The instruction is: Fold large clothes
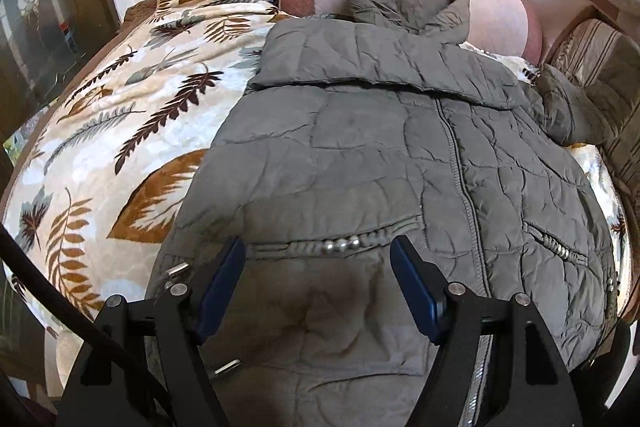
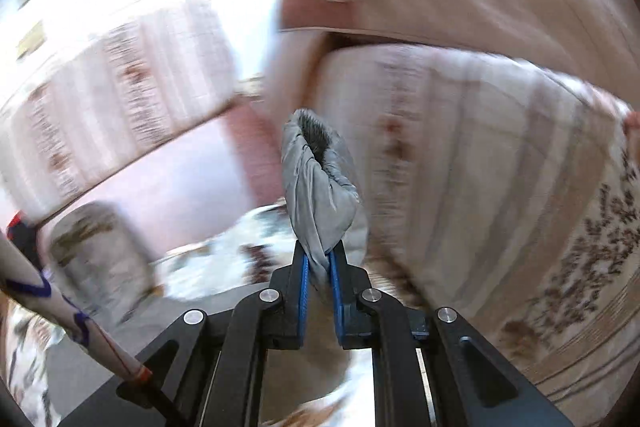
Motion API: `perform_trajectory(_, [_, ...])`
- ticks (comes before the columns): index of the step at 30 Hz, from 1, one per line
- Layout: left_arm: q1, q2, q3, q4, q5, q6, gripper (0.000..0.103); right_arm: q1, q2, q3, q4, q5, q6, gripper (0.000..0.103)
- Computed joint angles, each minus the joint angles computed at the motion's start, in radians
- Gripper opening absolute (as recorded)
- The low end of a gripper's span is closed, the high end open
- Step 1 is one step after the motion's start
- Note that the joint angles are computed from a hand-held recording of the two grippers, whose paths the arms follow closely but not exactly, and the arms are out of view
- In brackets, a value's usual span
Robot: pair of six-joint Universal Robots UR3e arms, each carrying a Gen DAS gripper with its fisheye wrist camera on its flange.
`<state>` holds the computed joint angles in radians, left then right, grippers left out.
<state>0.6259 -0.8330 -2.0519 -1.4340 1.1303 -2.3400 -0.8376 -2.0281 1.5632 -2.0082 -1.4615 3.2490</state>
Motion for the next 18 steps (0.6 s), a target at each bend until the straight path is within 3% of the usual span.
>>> perform_trajectory(4, [0.161,0.096,-0.011,-0.125,-0.081,0.155,0.074,0.413,0.195,-0.148,-0.050,-0.229,0.165,0.010])
perform_trajectory(8, [0.340,0.169,0.007,-0.287,-0.162,0.340,0.074,0.759,0.411,-0.321,-0.044,-0.350,0.281,0.010])
perform_trajectory(13, [0.512,0.194,0.027,-0.438,-0.215,0.521,0.074,1.025,0.739,-0.566,-0.051,-0.390,0.343,0.010])
perform_trajectory(18, [0.570,0.153,0.005,-0.412,-0.217,0.547,0.074,1.193,1.141,-0.988,0.038,-0.350,0.337,0.010])
